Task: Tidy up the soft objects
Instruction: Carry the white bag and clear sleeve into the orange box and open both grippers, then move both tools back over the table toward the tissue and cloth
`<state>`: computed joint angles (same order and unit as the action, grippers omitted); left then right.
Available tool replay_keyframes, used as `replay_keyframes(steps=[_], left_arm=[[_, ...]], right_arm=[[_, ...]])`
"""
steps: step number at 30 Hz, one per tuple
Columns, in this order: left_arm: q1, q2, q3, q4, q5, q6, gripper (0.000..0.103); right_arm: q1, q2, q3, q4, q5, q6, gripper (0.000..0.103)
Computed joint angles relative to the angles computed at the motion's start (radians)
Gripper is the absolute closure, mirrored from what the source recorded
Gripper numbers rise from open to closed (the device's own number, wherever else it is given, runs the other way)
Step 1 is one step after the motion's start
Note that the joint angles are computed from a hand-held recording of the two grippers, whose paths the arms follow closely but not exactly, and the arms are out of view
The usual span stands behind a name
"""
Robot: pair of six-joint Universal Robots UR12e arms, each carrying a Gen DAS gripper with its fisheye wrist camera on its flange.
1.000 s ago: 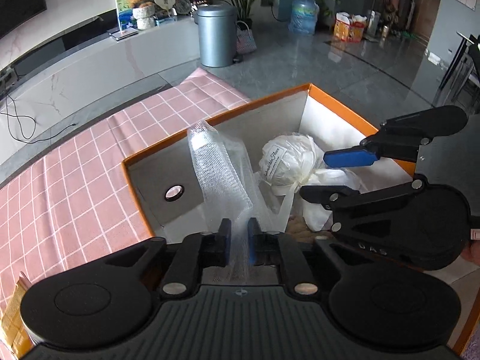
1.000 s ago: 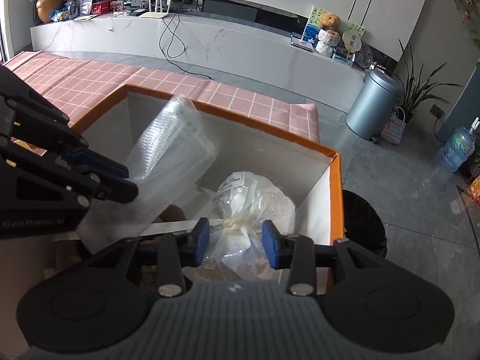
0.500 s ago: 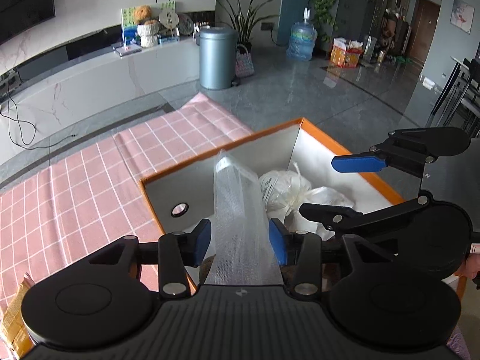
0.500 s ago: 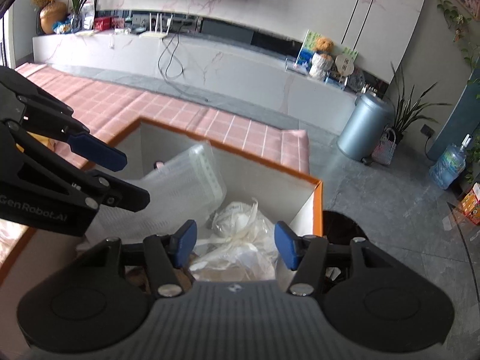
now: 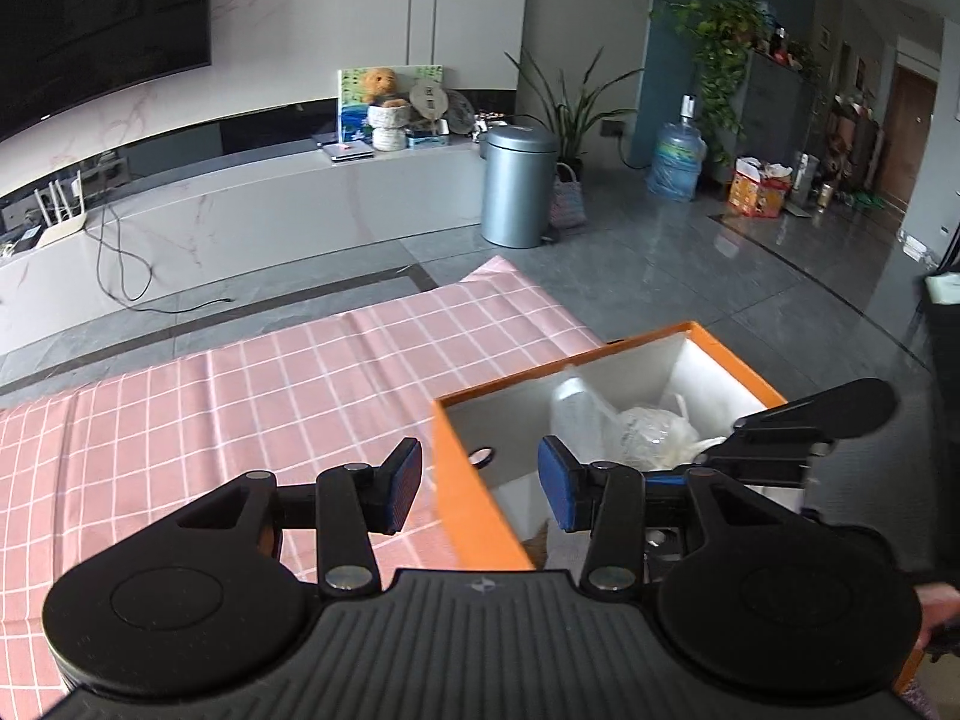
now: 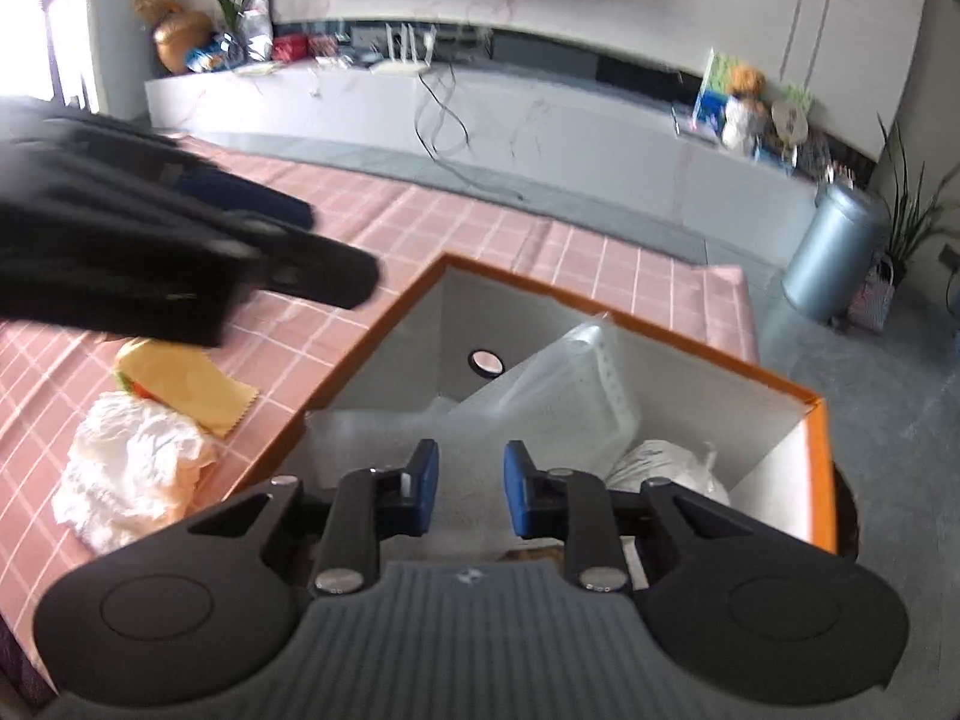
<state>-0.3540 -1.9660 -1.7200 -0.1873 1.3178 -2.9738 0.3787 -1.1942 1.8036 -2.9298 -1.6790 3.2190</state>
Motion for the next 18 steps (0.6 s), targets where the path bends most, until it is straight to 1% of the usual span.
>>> replay_keyframes(steps=[5, 10, 13, 18], left_arm=[[0.013, -0.010, 0.008, -0.010, -0.011, -0.006, 0.052], [0.024, -0.019, 0.010, -0.012, -0.034, -0.018, 0.052], [0.029, -0.023, 0.009, -0.016, -0.042, -0.019, 0.052], [0.037, -0.014, -0.007, -0.017, -0.050, -0.033, 0.052]], right_arm=[[-0.015, 0.046, -0.062, 0.084, 0.037, 0.056, 0.080], [-0.017, 0.081, -0.110, 0.176, 0.036, 0.081, 0.080], [-0.019, 0.092, -0.122, 0.200, 0.044, 0.098, 0.080], [-0.017, 0.092, -0.122, 0.201, 0.034, 0.117, 0.080]])
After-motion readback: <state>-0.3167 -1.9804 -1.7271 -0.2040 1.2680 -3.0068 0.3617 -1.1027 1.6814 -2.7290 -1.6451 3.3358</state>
